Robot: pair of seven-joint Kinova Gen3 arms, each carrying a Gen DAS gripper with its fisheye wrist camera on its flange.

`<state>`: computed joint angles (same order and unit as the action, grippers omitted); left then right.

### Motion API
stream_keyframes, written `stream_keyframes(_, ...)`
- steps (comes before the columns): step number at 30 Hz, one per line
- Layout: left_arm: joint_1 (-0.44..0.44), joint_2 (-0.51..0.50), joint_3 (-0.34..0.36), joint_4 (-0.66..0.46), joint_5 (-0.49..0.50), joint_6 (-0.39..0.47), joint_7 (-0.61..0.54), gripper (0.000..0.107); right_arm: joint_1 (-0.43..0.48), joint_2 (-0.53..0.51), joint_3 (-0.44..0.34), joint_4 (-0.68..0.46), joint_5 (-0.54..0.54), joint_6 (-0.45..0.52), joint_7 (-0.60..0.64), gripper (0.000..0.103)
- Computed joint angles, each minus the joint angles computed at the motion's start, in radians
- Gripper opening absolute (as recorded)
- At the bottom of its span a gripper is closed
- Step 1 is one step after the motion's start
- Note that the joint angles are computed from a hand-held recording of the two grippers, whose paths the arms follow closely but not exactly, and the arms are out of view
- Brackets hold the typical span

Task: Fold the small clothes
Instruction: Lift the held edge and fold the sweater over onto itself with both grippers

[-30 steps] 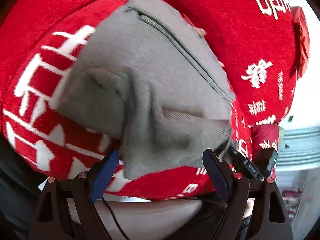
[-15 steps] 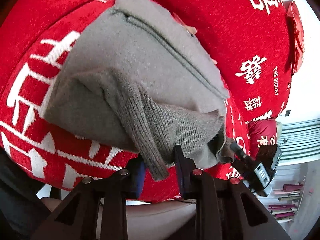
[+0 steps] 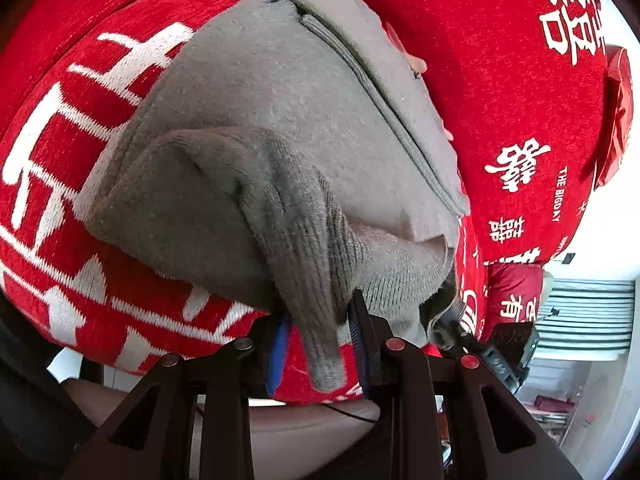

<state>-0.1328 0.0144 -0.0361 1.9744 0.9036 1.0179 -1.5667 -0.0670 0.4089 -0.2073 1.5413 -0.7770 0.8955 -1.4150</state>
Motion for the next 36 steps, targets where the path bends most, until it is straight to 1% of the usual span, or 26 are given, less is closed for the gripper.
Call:
stream_keyframes(1,-0.001,-0.001,-0.001,0.001,0.0,0.003,0.003,0.015,-0.01,0.0,0.008,-0.005,0.021,0.007,-0.015,0.013)
stream_keyframes(2,-0.004,-0.009,-0.005,0.006,0.005,0.006,-0.001,0.01,-0.019,-0.005,0.013,-0.006,0.042,0.006,-0.021,0.011)
stream_keyframes(4,-0.001,-0.042,-0.005,0.0,-0.025,-0.002,0.01,0.01,-0.025,-0.025,0.011,0.003,0.059,-0.008,-0.01,0.01)
stream_keyframes(6,0.004,-0.069,-0.009,-0.017,-0.072,-0.004,0.039,0.01,-0.017,-0.051,0.004,0.02,0.047,-0.025,0.016,0.009)
stream_keyframes(8,0.005,-0.092,-0.023,-0.022,-0.076,-0.007,0.031,0.01,-0.018,-0.075,0.006,0.032,0.04,-0.04,0.029,0.009)
stream_keyframes(11,0.01,-0.122,-0.033,-0.028,-0.103,-0.045,0.044,0.01,-0.023,-0.114,0.013,0.04,0.035,-0.058,0.043,0.009)
stream_keyframes(13,0.014,-0.126,-0.042,-0.03,-0.102,-0.064,0.037,0.01,-0.036,-0.137,0.022,0.037,0.051,-0.076,0.042,0.009)
stream_keyframes(14,0.016,-0.122,-0.04,-0.04,-0.117,-0.07,0.051,0.01,-0.04,-0.144,0.026,0.034,0.056,-0.082,0.042,0.008)
stream_keyframes(17,0.018,-0.11,-0.045,-0.064,-0.119,-0.08,0.051,0.01,-0.065,-0.153,0.042,0.002,0.101,-0.093,0.008,0.008)
stream_keyframes(23,0.014,-0.118,-0.055,-0.122,-0.125,-0.105,0.059,0.009,-0.087,-0.163,0.05,-0.043,0.153,-0.127,-0.051,0.008)
stream_keyframes(26,0.009,-0.106,-0.061,-0.164,-0.132,-0.099,0.062,0.009,-0.091,-0.156,0.05,-0.08,0.177,-0.13,-0.069,0.008)
stream_keyframes(32,-0.006,-0.063,-0.055,-0.253,-0.14,-0.098,0.062,0.009,-0.116,-0.121,0.051,-0.195,0.255,-0.116,-0.109,0.008)
stream_keyframes(36,-0.013,-0.022,-0.036,-0.333,-0.179,-0.093,0.076,0.009,-0.156,-0.075,0.064,-0.304,0.349,-0.09,-0.172,0.008)
